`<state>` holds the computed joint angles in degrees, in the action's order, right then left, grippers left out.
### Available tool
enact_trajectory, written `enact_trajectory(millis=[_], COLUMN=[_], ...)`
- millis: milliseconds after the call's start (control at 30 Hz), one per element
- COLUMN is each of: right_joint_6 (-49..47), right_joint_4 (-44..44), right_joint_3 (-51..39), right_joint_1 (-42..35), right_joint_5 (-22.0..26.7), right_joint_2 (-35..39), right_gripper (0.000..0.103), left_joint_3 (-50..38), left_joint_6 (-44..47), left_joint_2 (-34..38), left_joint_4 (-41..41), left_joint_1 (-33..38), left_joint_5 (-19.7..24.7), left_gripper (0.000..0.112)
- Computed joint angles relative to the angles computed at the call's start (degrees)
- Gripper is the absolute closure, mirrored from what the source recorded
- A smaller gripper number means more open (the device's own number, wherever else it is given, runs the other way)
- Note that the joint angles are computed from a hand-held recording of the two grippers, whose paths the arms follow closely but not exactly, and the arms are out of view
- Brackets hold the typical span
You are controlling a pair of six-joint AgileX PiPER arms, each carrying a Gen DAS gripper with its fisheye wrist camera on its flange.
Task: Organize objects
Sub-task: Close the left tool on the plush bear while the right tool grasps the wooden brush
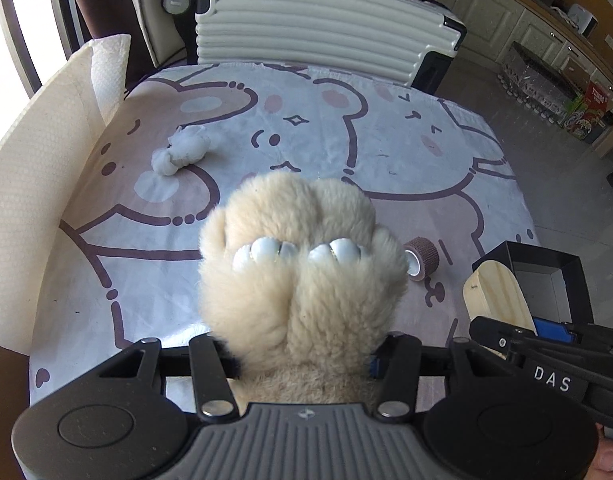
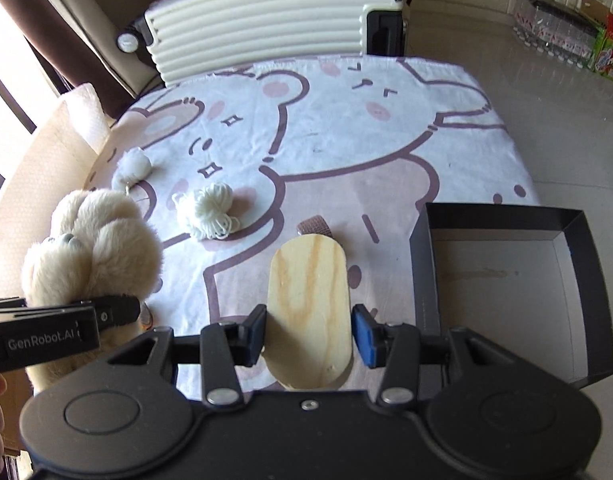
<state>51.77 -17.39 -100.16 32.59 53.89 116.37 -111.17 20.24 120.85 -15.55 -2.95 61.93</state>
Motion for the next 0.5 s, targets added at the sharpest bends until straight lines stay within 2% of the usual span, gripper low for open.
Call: enact_trajectory(millis=[500], right_joint_6=[9.0], right_joint_4=[-10.7], right_joint_3=[9.7], right_joint_1=[4.4], right_joint_5=[-3.0], right_joint_2=[-10.2], right_gripper=[0.057], left_joint_3=[13.3], left_joint_6=[0.7], left_joint_2=[-12.8], left_joint_4=[1.8], left_joint_1=[-0.4], left_joint_5=[-8.1], left_gripper=[0.061])
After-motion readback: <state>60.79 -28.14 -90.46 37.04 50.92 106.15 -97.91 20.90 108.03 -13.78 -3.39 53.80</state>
